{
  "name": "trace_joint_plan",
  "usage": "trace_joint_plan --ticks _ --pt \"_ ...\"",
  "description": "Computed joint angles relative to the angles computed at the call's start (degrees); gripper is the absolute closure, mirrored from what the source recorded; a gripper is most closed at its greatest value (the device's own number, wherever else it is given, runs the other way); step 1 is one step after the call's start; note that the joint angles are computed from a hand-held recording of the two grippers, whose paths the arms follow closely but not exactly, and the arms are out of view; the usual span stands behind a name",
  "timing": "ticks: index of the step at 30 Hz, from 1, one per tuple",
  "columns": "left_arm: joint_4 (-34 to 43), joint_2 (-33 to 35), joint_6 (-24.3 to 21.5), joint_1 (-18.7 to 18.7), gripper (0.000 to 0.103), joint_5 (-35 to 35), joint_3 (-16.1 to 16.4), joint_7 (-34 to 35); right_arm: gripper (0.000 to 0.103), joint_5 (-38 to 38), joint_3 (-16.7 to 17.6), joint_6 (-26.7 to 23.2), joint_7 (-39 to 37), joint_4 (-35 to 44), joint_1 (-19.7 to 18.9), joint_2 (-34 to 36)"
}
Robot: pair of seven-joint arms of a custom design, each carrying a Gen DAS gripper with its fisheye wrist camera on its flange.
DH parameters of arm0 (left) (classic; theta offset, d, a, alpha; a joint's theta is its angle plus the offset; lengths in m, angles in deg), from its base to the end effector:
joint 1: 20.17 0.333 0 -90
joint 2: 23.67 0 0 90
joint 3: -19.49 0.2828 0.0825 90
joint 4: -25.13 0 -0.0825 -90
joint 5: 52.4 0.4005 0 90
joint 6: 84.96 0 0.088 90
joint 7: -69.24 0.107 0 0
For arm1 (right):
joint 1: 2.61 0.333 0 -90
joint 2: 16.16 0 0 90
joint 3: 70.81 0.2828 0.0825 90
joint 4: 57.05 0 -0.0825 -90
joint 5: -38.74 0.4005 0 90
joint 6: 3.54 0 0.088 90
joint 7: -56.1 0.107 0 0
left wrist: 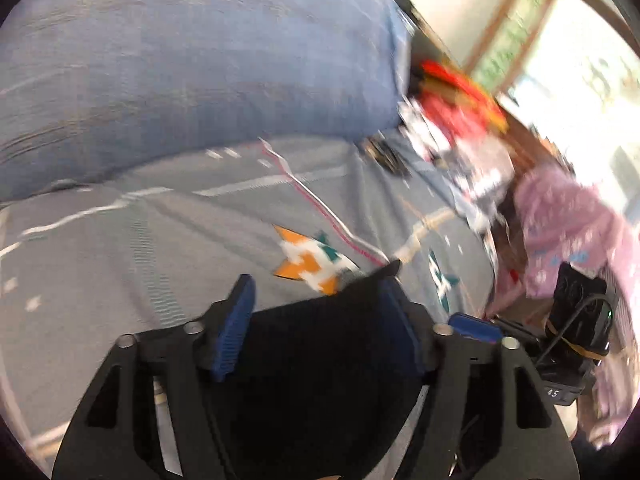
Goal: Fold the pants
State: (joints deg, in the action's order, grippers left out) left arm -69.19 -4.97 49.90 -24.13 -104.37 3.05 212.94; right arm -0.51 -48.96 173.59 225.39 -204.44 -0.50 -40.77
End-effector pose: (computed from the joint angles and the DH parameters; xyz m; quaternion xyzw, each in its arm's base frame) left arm 0.6516 -0.2328 0.4412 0.3731 -0.8185 0.4346 0.0442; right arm 0.4090 0.2429 0.4480 -0.5457 0.7029 -0.1888 0.4154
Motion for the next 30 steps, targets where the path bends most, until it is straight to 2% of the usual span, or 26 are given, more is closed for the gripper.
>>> trace_joint_plan --ticks 2,3,7,9,12,13,15,16,17,18,20,23,27,30 --pt "-3.4 -2.9 1.6 1.4 0.035 -3.0 0.4 0.3 0.068 -0.5 -1.6 2.1 -3.6 2.1 1.2 2.7" --pt "-4.9 -4.0 2.6 1.6 0.035 -3.7 0.8 0.3 0.067 -0.3 -1.8 1.6 -5.5 4.2 1.9 4.7" --pt "-14.0 -9.6 12.4 -0.2 0.035 -3.8 1.9 2.4 0.067 -2.9 -2.8 1.0 -10.2 11.7 3.0 12.8" --pt "-16.9 -10.5 15.6 -1.3 0.035 -3.7 2.1 2.9 0.067 -5.4 -3.7 1.5 -9.9 15.6 3.6 17.2" --pt "-17.0 -8.5 16.0 -2.6 0.035 -0.6 2.6 -1.1 0.066 -11.7 -4.5 0.4 -6.2 20.8 3.9 22.3" --pt "-16.7 -7.5 16.7 -3.2 0.035 1.7 2.8 -3.7 0.065 -10.2 -5.2 -1.3 -8.7 21.9 4.8 23.8" --pt "-16.5 -5.7 19.1 -4.1 0.035 5.6 2.9 -7.6 0.065 -1.2 -6.1 -7.1 -17.2 21.9 7.0 24.5" --pt "-16.4 -5.2 19.5 -3.6 0.035 5.2 2.4 -7.1 0.065 -0.3 -7.2 -7.3 -17.6 21.8 7.8 25.3" --pt "-16.1 -4.6 19.7 -2.9 0.034 3.8 1.7 -5.8 0.065 -3.5 -8.4 -4.4 -14.0 20.7 7.8 25.2" --pt "-15.8 -4.3 19.1 -2.2 0.033 2.8 1.2 -5.0 0.065 -9.7 -9.8 -1.8 -7.7 20.4 8.1 25.3" --pt "-14.6 -3.4 17.2 -1.4 0.032 2.0 1.0 -5.4 0.065 -15.3 -11.9 0.5 -1.0 20.0 9.1 25.1" --pt "-14.5 -3.5 16.7 -0.7 0.032 0.9 0.6 -5.4 0.065 -8.2 -13.1 -2.1 -6.9 19.2 12.0 23.5" --pt "-16.9 -5.5 20.4 -1.3 0.032 0.4 0.4 -3.8 0.060 -11.1 -14.2 -2.2 -3.8 20.3 13.6 22.4" --pt "-18.0 -6.7 22.3 -1.6 0.032 -0.4 0.3 -2.5 0.057 -7.4 -14.4 -5.4 -9.7 22.7 15.3 23.6"
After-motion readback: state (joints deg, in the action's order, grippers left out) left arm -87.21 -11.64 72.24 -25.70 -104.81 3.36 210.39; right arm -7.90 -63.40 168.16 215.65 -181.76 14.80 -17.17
